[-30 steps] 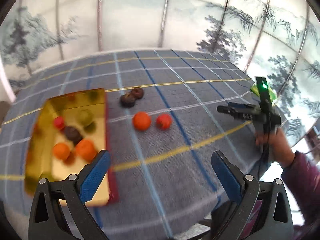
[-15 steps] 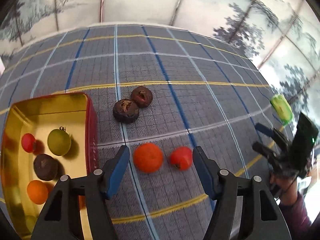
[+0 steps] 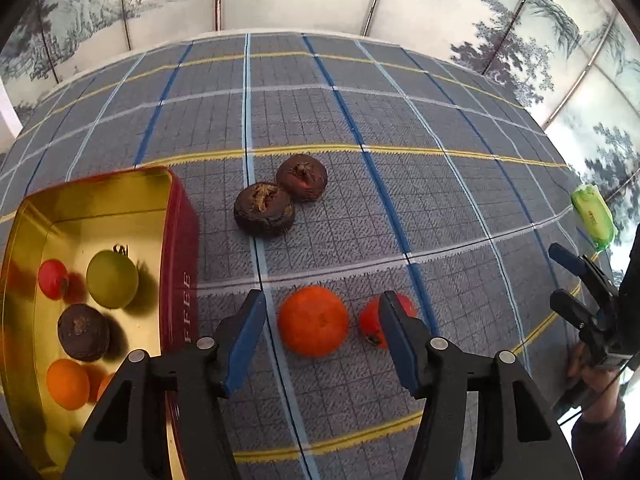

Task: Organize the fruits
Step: 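Close the left gripper on an orange beside the tin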

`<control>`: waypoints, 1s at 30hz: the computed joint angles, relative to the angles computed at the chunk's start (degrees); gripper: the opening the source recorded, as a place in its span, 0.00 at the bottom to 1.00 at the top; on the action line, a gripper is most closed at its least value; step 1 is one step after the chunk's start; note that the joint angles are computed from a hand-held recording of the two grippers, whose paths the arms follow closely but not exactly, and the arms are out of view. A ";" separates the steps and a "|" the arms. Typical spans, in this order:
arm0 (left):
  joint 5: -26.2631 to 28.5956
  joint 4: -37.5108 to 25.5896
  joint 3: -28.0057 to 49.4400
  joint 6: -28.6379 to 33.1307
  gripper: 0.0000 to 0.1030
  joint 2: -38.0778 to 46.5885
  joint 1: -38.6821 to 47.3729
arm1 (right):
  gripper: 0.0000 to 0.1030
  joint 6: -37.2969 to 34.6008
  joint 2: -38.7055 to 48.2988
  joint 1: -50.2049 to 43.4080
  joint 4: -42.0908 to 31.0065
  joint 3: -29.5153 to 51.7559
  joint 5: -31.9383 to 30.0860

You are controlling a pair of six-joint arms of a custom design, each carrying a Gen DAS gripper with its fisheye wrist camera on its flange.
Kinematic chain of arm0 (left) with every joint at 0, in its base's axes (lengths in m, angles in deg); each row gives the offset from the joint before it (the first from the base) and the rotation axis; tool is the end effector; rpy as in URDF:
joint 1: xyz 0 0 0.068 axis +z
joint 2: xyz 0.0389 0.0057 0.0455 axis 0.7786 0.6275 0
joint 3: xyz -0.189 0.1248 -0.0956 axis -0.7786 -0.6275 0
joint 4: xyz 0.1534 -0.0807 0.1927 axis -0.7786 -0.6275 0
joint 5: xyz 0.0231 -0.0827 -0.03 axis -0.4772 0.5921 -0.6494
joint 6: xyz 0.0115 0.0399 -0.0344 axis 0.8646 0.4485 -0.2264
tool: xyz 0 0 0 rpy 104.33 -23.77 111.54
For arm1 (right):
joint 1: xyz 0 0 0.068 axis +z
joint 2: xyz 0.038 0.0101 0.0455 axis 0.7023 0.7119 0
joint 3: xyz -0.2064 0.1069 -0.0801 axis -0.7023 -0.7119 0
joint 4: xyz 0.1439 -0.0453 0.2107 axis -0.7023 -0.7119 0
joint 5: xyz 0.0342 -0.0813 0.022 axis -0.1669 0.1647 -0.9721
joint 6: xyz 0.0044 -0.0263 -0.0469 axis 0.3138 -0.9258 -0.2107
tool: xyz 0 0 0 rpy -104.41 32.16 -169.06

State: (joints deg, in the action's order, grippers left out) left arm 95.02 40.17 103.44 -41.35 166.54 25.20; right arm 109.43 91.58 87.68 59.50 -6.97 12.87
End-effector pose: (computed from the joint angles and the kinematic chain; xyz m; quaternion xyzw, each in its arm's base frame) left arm 0.4290 -0.2239 0.1000 0.4429 0.8630 -0.1928 0.1481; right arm 0.1586 0.1176 0.0927 0.2254 0.8709 0.0346 0.4355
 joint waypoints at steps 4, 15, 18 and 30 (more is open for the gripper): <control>-0.49 1.39 -2.27 1.13 0.57 -1.75 -1.50 | 0.91 0.30 -0.06 -0.06 -0.12 -0.10 0.03; 0.86 1.09 0.32 -3.22 0.57 0.61 -0.50 | 0.95 0.29 -0.38 0.08 -0.24 -0.21 0.34; -0.35 1.05 1.70 -6.75 0.57 1.65 -1.11 | 0.96 0.28 -0.44 0.08 -0.21 -0.19 0.40; 4.26 0.21 -4.40 -21.48 0.65 -0.92 0.16 | 0.97 0.27 -0.89 0.59 0.14 -0.42 1.06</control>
